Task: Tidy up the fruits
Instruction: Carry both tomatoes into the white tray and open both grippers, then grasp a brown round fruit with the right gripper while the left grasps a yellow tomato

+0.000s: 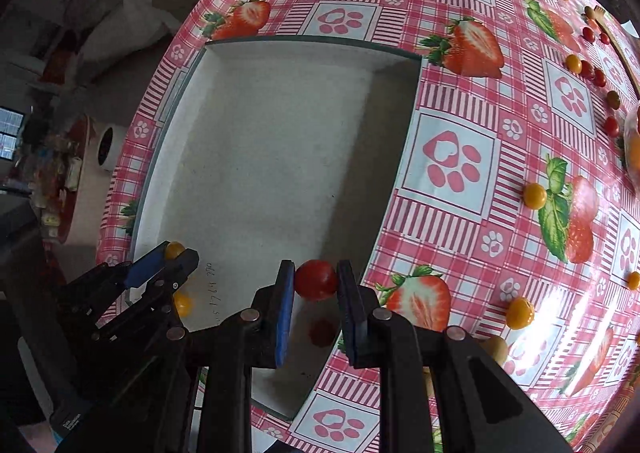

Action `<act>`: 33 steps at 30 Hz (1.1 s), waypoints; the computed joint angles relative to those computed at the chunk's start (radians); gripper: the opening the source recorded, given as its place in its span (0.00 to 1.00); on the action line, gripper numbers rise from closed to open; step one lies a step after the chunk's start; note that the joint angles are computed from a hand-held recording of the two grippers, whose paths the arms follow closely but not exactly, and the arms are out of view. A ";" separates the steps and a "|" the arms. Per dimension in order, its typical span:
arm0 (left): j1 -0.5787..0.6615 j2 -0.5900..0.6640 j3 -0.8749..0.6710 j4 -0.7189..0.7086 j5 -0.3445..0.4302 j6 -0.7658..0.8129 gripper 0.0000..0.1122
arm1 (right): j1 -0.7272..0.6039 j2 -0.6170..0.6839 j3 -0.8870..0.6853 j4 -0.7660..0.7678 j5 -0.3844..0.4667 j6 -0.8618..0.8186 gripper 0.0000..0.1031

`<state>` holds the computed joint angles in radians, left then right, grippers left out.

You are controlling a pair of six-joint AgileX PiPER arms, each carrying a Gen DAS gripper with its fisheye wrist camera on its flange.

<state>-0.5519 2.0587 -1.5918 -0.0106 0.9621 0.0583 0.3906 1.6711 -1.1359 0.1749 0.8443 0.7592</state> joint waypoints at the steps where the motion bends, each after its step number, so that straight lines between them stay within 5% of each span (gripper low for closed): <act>1: 0.000 0.003 0.002 0.000 -0.003 -0.002 0.21 | 0.000 0.023 -0.012 0.011 -0.003 -0.011 0.22; 12: -0.011 -0.017 0.065 0.021 -0.052 -0.005 0.24 | -0.004 0.150 -0.045 0.032 -0.027 -0.026 0.23; 14: -0.021 -0.023 0.071 0.055 -0.064 -0.031 0.65 | -0.003 0.163 -0.060 0.028 -0.025 -0.026 0.24; 15: -0.023 -0.037 0.087 0.065 -0.089 -0.043 0.71 | -0.003 0.164 -0.062 0.031 -0.026 -0.026 0.25; 23: -0.028 -0.026 0.053 0.068 -0.057 -0.038 0.71 | -0.010 0.115 -0.045 0.063 -0.053 -0.064 0.70; 33: -0.081 -0.063 0.061 0.072 -0.034 -0.033 0.71 | 0.027 -0.156 0.152 -0.130 0.007 0.223 0.72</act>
